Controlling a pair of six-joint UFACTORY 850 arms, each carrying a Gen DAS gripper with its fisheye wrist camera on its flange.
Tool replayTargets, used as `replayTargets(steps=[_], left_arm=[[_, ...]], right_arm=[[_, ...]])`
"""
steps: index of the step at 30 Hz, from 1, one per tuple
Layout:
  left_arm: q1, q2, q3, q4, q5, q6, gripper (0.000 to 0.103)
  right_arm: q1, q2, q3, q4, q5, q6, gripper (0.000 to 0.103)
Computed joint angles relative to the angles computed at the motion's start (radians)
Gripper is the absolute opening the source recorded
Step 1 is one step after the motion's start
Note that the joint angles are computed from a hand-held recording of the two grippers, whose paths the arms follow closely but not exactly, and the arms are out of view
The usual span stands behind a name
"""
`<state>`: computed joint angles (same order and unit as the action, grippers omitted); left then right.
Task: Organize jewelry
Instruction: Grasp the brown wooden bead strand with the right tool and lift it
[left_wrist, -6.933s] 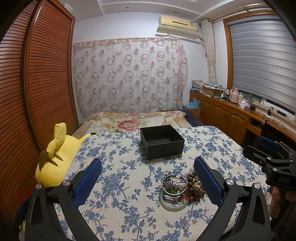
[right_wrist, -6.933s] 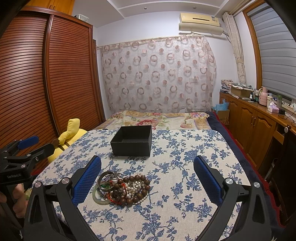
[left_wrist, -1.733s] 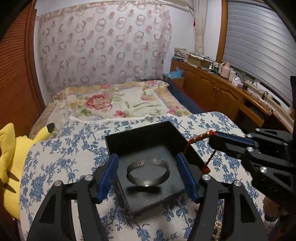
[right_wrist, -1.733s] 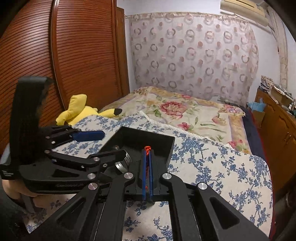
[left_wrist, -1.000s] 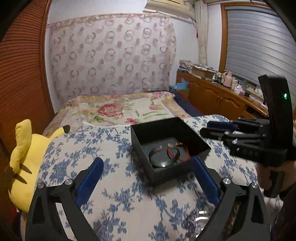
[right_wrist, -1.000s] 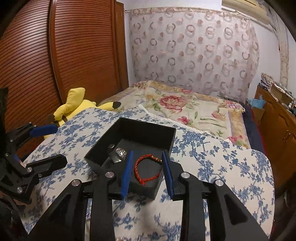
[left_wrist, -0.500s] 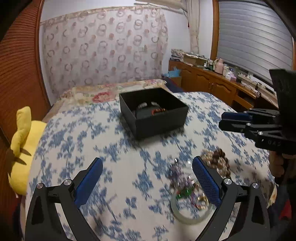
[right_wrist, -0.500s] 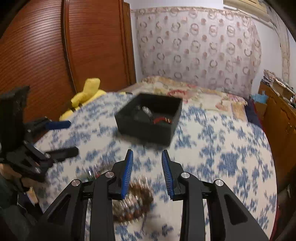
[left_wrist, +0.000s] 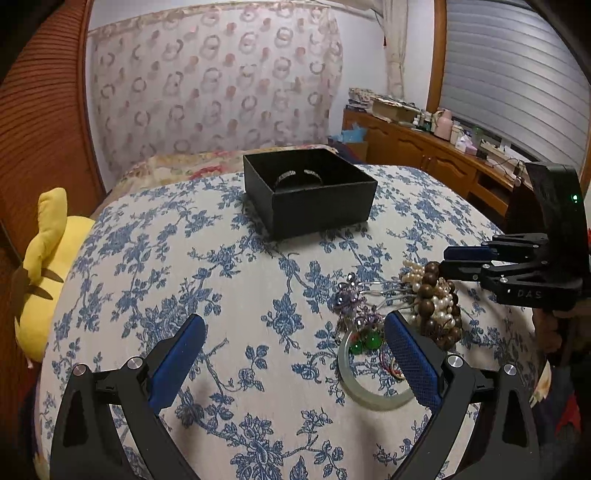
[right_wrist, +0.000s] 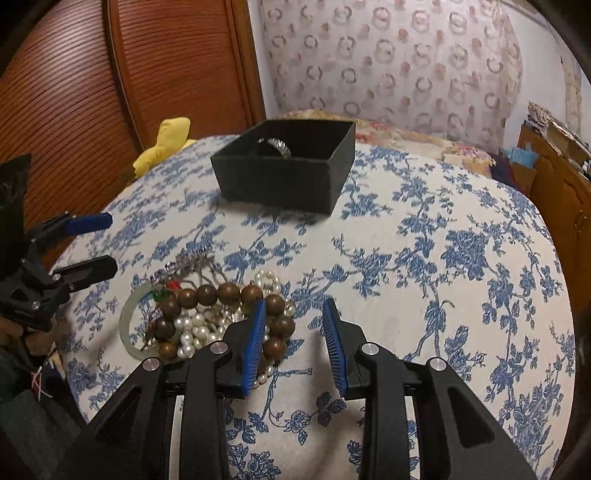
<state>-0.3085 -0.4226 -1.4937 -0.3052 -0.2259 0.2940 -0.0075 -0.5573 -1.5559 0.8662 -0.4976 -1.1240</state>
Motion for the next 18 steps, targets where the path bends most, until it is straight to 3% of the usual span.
replayTargets(steps=[5, 8, 18], left_arm=[[-0.007, 0.004, 0.006, 0.037, 0.001, -0.031, 0.094], [-0.008, 0.003, 0.004, 0.025, -0.004, -0.021, 0.094], [-0.008, -0.005, 0.001, 0.036, -0.021, -0.034, 0.094]], right_arm=[[0.006, -0.015, -0.014, -0.064, -0.012, 0.057, 0.033], [0.003, -0.016, -0.015, -0.029, -0.043, 0.019, 0.015], [-0.012, 0.066, 0.048, 0.213, -0.032, -0.219, 0.015]])
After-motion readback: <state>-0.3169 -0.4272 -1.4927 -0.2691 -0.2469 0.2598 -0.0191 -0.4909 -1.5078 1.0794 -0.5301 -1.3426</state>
